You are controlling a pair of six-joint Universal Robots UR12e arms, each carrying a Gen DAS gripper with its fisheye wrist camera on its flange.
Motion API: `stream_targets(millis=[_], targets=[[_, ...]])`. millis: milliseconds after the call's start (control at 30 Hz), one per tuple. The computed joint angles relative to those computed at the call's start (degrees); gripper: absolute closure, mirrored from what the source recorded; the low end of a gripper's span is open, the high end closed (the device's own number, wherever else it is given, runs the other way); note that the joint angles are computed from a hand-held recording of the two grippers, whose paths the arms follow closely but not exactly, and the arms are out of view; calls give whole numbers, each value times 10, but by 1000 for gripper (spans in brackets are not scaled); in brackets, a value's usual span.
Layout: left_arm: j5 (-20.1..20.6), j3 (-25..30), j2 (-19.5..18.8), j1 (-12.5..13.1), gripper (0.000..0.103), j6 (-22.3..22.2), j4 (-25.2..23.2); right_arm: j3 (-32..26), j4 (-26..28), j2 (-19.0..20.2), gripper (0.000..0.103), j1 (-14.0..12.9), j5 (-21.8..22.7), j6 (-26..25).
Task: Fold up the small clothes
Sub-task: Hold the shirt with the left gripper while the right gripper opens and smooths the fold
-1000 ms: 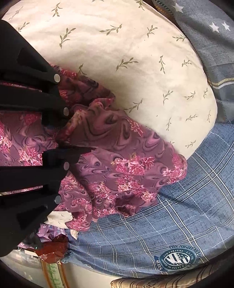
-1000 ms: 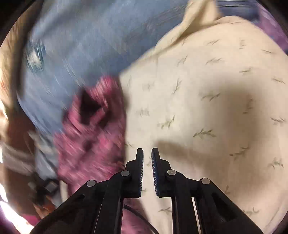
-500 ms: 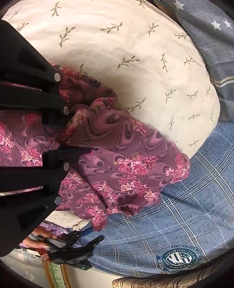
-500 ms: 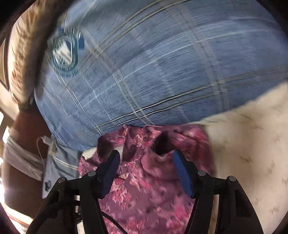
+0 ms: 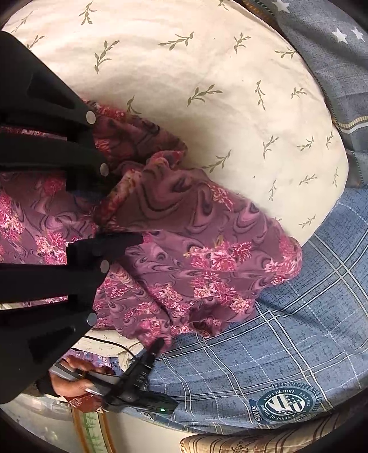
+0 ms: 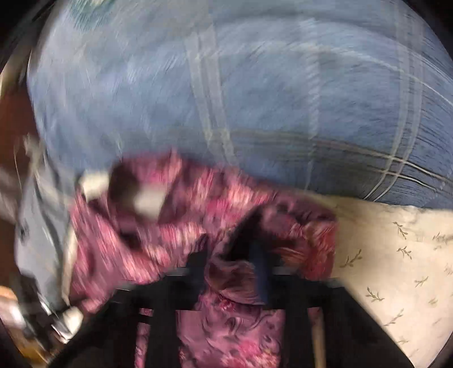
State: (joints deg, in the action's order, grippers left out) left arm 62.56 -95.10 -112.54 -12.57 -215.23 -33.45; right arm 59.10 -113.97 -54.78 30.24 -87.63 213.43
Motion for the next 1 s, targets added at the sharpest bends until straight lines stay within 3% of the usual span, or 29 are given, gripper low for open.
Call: stream_targets(millis=[67, 100, 233, 267, 333, 433, 500, 567, 600, 633, 667, 700, 733, 833, 900, 933, 967, 1000], targets=[[4, 7, -2, -1, 83, 3, -13, 4, -5, -1, 95, 8, -16, -25], [7, 8, -1, -2, 83, 4, -12, 17, -43, -10, 95, 12, -26, -30], [13, 2, 3, -3, 83, 10, -5, 153, -283, -99, 95, 16, -32, 6], [13, 1, 3, -2, 83, 9, -5, 184, -319, -115, 94, 19, -32, 2], [9, -2, 3, -2, 83, 8, -5, 243, -319, -145, 94, 28, -51, -8], [15, -5, 4, -4, 83, 12, -4, 292, -233, -173, 93, 34, -48, 14], [22, -4, 5, -6, 83, 20, -8, 321, -202, -193, 93, 39, -60, 52], [27, -3, 6, -7, 82, 23, -10, 346, -219, -212, 89, 35, -55, 99], [29, -1, 5, -8, 82, 23, -13, 362, -255, -223, 89, 33, -53, 136], [29, -1, 6, -8, 82, 23, -13, 377, -299, -231, 85, 30, -49, 167], [30, -1, 6, -8, 80, 20, -13, 386, -342, -234, 62, 29, -46, 203], [30, 0, 5, -9, 80, 19, -13, 394, -384, -233, 45, 26, -36, 247], [32, 0, 5, -10, 79, 20, -15, 399, -402, -232, 21, 24, -28, 269], [37, 2, 6, -12, 78, 26, -18, 379, -382, -206, 30, 16, 10, 315], [43, 4, 5, -13, 79, 27, -16, 352, -337, -181, 46, 15, 23, 319], [49, 7, 4, -15, 79, 29, -10, 344, -331, -172, 84, 13, 35, 314], [57, 8, 4, -16, 81, 29, -4, 334, -336, -161, 98, 7, 56, 304], [70, 8, 5, -18, 81, 26, 12, 317, -340, -150, 98, 6, 58, 287]])
